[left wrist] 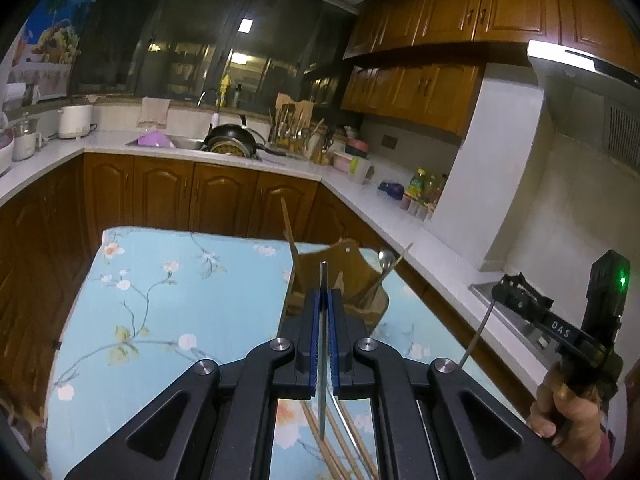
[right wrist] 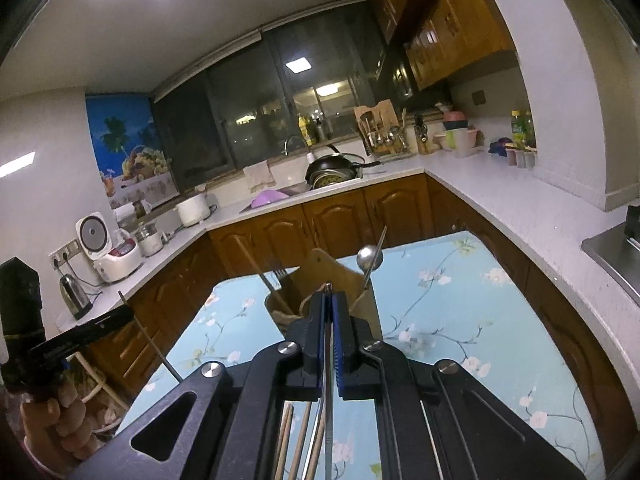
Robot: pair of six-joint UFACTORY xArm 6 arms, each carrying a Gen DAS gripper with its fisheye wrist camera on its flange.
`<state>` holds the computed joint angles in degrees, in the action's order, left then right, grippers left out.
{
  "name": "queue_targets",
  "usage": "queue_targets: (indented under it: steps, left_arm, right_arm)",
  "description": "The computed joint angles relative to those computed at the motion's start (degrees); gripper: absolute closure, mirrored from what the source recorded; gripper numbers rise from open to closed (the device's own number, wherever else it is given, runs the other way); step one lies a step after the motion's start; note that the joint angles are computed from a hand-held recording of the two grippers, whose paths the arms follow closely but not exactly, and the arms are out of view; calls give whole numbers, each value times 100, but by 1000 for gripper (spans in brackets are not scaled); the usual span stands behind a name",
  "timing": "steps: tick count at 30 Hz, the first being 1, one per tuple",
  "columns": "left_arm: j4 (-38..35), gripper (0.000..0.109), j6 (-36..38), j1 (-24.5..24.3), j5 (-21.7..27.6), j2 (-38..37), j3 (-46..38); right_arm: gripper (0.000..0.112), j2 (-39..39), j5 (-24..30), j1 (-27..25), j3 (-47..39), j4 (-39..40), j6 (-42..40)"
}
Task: Organize utensils
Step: 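Lift both held metal chopsticks up and carry them over the wooden holder, then lower both metal chopsticks into the wooden holder and open both tools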
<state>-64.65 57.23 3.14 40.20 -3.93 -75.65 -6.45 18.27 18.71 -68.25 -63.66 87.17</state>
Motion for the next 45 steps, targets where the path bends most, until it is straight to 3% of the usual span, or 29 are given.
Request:
queue_targets:
  steps: [15, 28, 36, 45]
  left_arm:
    - [-658, 107, 360, -274, -545, 1210, -1417]
    - [-909, 107, 301, -804, -1395, 2912, -3197]
    - [-467, 107, -74, -1110, -1815, 3853, -3951]
    - [252, 107, -809, -1148, -1704, 4424, -4445]
  right_arm:
    - [108, 889, -57, -455, -1413, -756, 563]
    - [108, 1858, -23, -743, -2729, -1469, 1349]
    - [108, 2298, 0, -715, -2927, -1570, 1266]
    - [108, 2369, 22, -709, -2523, -1904, 1926]
